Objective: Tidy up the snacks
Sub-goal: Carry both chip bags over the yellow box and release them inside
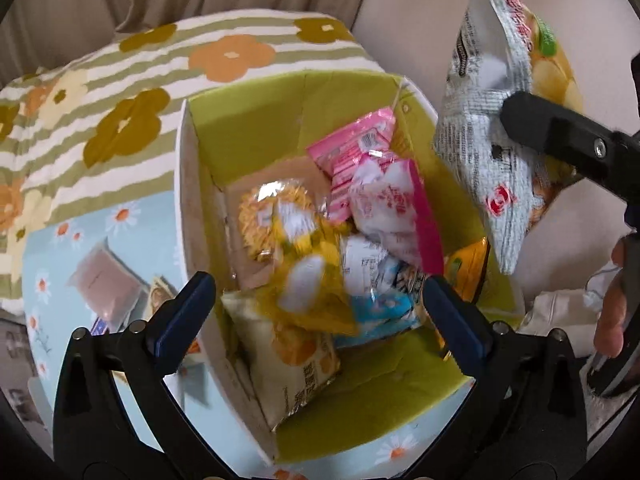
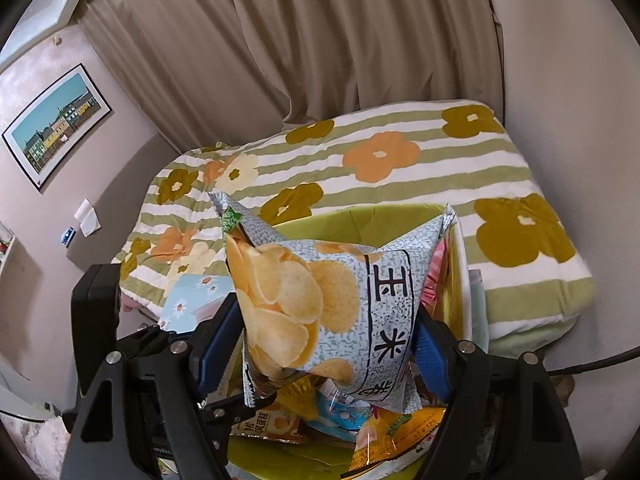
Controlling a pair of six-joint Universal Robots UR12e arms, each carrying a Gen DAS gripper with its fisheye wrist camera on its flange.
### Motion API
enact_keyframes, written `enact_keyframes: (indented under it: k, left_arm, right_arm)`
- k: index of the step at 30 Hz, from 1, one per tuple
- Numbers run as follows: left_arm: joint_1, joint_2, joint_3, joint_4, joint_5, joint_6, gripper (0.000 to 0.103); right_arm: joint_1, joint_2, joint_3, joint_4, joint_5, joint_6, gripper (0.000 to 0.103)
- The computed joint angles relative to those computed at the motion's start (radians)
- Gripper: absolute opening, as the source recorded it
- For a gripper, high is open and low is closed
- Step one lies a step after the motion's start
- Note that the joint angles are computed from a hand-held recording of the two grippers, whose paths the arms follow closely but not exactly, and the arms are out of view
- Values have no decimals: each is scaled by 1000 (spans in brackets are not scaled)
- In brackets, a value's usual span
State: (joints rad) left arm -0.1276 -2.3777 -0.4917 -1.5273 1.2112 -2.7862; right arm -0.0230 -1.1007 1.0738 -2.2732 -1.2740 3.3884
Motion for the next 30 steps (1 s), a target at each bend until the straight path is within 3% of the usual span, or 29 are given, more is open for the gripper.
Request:
enact_keyframes:
  k: [8,15,17,19,23,26,30]
  left_arm:
    - [20,56,-103,44,-8,-47,103]
    - [28,81,-143,93,13,-67,103]
    - [31,82,-145,89,16,-78,103]
    - [33,80,-143,77,12,-87,103]
    - [38,95,-174,83,25,-94,103]
    - [42,103,-194,95,29,-108,103]
    - [46,110,-209,103,37,-124,103]
  right_arm:
    - [8,14,-13,16,10,-39,75]
    - [28,66,-103,96,-25,-118,82]
    - [36,73,-100,67,-56,-132,87]
    - [44,73,-90,45,-81,-143,102]
    - [53,60,-47,-33,-107,-193,103]
    - [56,59,-39,-28,-126,-197,103]
    - [50,59,-37,5,-87,-181,103]
